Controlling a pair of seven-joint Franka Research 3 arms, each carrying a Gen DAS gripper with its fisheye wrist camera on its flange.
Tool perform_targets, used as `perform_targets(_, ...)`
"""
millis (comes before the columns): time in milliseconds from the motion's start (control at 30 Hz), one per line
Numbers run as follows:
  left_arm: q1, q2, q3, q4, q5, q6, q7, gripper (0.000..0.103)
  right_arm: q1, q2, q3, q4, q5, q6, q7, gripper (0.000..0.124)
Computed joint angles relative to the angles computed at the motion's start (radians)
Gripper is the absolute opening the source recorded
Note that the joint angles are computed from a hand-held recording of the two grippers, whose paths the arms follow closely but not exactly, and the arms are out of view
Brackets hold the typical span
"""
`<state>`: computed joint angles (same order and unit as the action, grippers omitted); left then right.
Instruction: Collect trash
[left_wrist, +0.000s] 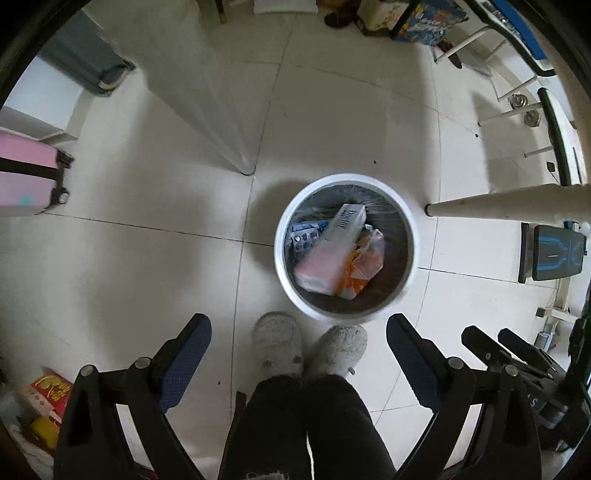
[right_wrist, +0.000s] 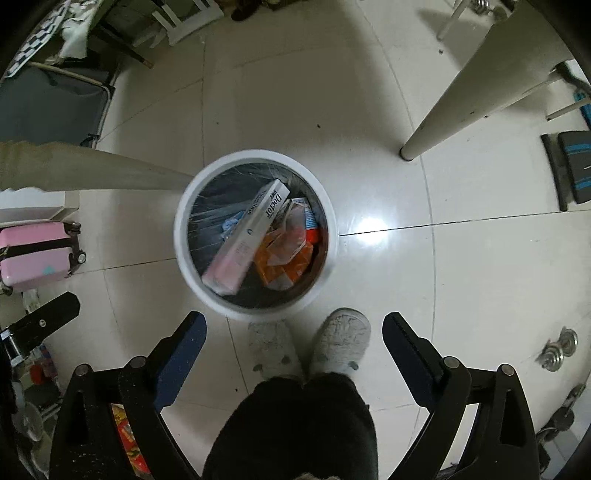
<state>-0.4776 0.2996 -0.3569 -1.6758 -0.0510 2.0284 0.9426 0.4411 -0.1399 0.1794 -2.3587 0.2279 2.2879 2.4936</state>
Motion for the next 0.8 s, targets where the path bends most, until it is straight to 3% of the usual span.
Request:
perform_targets(167,-0.007,-0.104,-0.005,0.038,-0.002,-0.098,-0.018,0.097,0.004,-0.115,0.021,0.094,-0.051,-0.189,0.055,0.098)
perform_targets(467,-0.03,-0.185,-0.009,0.282,-0.023,-0.345,-0.005,0.097,-0.02,-0.265,0.039,0.396,-0.037,-0.548,0.086,0.099)
perform_targets(800,-0.061,-0.186,-0.016,0.595,-0.068,-0.512,-0.001,0.097,-0.057,-0.205,0.074,0.918,-0.04,-0.869,0.105,0.099)
